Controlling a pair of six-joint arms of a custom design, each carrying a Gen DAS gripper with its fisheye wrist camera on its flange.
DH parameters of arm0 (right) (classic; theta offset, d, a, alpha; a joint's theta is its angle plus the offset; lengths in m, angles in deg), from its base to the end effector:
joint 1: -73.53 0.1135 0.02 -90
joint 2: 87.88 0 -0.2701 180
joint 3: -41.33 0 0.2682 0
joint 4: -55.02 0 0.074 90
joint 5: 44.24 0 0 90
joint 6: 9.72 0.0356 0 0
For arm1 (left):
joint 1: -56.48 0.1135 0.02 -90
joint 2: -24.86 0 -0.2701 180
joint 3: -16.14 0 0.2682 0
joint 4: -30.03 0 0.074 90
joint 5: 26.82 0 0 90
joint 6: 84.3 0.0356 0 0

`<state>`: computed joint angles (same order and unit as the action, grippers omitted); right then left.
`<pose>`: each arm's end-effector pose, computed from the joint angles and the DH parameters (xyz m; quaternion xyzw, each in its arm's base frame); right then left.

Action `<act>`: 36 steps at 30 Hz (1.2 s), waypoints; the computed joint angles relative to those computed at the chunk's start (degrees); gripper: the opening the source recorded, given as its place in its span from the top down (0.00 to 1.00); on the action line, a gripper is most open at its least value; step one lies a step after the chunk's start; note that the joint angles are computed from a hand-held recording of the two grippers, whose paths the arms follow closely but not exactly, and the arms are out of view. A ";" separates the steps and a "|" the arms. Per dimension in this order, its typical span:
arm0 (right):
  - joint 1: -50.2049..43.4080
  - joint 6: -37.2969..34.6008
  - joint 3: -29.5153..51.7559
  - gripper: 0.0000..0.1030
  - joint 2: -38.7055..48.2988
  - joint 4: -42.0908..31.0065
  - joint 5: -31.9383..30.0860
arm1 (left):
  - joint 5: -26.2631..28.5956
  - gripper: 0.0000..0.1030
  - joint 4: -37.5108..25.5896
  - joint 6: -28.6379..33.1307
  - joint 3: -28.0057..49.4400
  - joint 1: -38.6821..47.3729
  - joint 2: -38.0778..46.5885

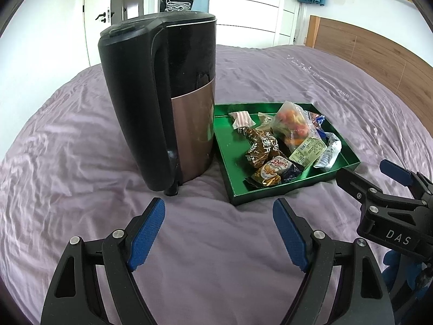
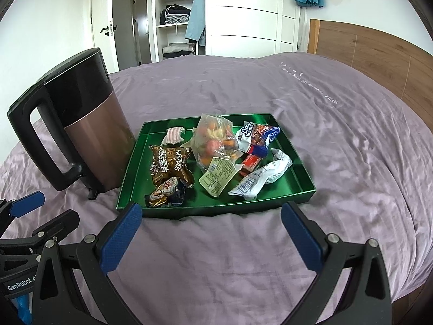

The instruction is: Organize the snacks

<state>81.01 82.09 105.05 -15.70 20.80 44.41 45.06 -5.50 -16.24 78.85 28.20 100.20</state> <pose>0.2807 0.0377 0.2569 -0.0500 0.9145 0.0433 0.3991 0.2565 -0.1254 0.2358 -0.0051 0.9241 -0.0164 0.3817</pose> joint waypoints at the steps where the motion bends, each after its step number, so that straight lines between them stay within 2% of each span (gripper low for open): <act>1: -0.12 -0.09 0.10 0.00 0.11 0.03 -0.10 | -0.04 0.25 0.02 0.03 0.02 -0.02 0.03; 36: 0.37 0.79 0.12 0.00 1.91 1.12 -0.51 | 0.76 0.25 0.06 0.43 -0.04 1.14 1.01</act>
